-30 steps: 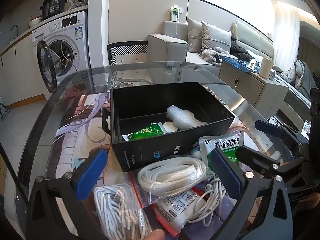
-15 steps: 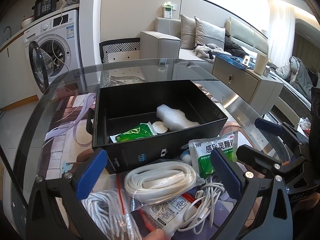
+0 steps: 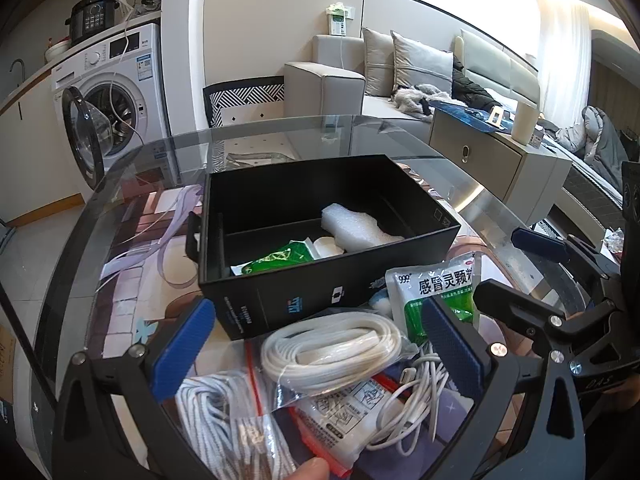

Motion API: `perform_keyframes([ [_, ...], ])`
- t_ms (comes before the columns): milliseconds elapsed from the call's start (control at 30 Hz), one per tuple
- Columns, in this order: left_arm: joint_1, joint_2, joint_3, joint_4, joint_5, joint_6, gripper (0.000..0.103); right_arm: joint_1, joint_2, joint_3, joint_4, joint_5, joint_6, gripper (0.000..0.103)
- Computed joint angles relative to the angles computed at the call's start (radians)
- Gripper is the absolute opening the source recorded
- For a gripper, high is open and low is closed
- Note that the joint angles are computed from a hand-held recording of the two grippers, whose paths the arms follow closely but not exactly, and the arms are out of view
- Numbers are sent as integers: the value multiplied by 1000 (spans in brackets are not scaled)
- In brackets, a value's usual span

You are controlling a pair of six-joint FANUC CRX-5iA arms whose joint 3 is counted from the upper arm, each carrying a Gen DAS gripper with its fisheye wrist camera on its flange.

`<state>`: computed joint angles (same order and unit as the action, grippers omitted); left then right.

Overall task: Organize soft objects
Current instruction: 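Withdraw both grippers from the black box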

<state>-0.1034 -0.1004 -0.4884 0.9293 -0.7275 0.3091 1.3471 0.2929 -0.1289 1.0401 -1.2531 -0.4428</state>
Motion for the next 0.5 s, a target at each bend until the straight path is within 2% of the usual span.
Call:
perform_keyframes([
  [500,93,-26,-50,1,-11,-21,103,-19,25,30,-44,63,28,102],
])
